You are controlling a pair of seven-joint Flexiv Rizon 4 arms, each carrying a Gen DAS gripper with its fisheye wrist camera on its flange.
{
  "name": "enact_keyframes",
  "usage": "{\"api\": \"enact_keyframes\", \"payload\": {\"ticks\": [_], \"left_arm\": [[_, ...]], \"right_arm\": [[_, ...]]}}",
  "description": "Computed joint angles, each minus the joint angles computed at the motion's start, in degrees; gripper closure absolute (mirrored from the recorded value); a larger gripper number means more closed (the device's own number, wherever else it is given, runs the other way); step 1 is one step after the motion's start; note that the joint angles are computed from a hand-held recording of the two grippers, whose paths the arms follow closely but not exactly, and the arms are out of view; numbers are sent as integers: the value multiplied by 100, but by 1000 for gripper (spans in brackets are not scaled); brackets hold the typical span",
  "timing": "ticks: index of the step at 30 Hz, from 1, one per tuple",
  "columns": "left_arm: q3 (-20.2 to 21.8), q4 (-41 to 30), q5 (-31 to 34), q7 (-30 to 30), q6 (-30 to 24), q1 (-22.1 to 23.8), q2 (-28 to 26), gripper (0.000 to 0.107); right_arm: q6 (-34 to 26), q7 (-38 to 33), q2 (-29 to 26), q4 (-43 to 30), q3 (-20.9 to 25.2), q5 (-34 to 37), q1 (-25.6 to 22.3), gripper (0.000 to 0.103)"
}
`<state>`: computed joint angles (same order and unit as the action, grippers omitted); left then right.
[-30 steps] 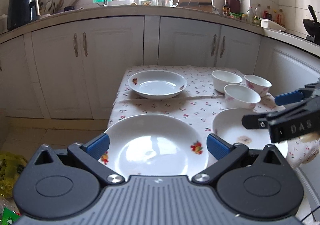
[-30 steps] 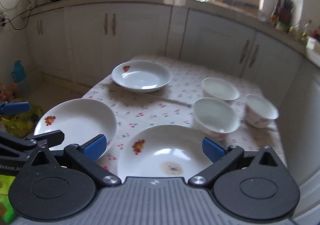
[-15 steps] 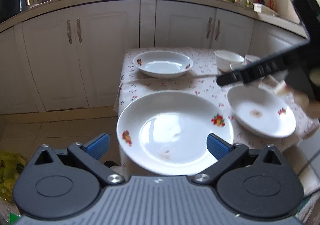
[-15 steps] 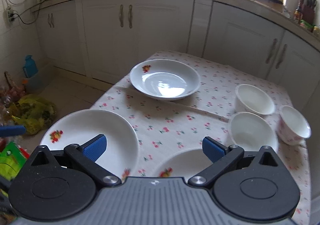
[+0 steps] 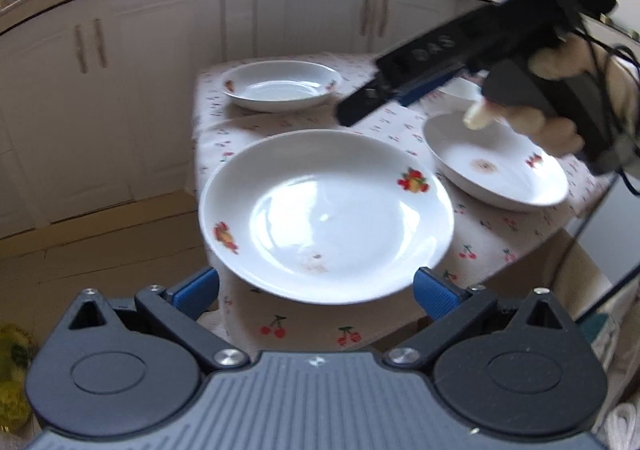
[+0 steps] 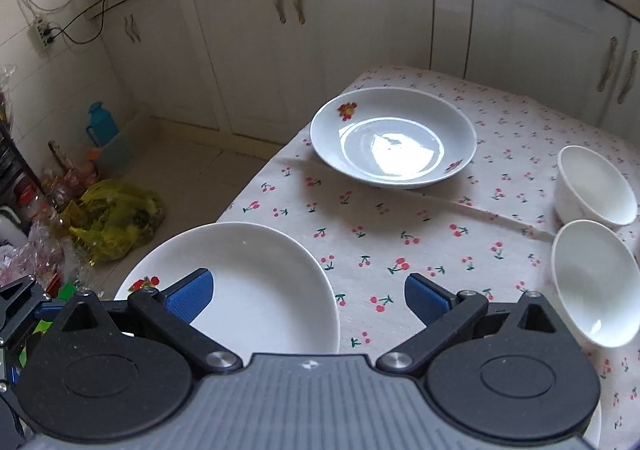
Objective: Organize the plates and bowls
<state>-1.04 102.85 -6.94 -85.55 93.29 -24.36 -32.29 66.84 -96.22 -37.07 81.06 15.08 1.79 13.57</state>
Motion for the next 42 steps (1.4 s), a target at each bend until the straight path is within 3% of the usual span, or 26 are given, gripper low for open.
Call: {"api": "enact_keyframes", "payload": {"ticks": [2,3,5,12,15,19,29,42], "left_arm": [[-511,96,51,304,70,414,25,4],[-573,79,-27,461,40,451,4,4],[-318,-23,48,404,-183,274,-16,4],[-243,-79,24,437,-150,264,-134,4],[-476,-120,39,629,-109,452,-200,5],[-353,-218,69,744,-160,355,-247,5],[-858,-200,-90,1107,-79,760,-354,5],[-752,-323,-201,1206,-313,650,-374,5]], "right_arm": [[-150,-8,-93,-143,12,-4,-6,0],[-228,6,-131,-206,7,0,-1,0],[-382,-15,-204,-324,25,32,-13,0],[-734,-161,-356,-556,46,117,-4,4],[-854,-359,-421,-661,102,192,-21,11],[-1067,-533,-533,-850,99,251,-7,25],[-1734,-887,-746,-1341,148,554,-41,46],[-2012,-1198,-786,-1558,119,942,-61,47]]}}
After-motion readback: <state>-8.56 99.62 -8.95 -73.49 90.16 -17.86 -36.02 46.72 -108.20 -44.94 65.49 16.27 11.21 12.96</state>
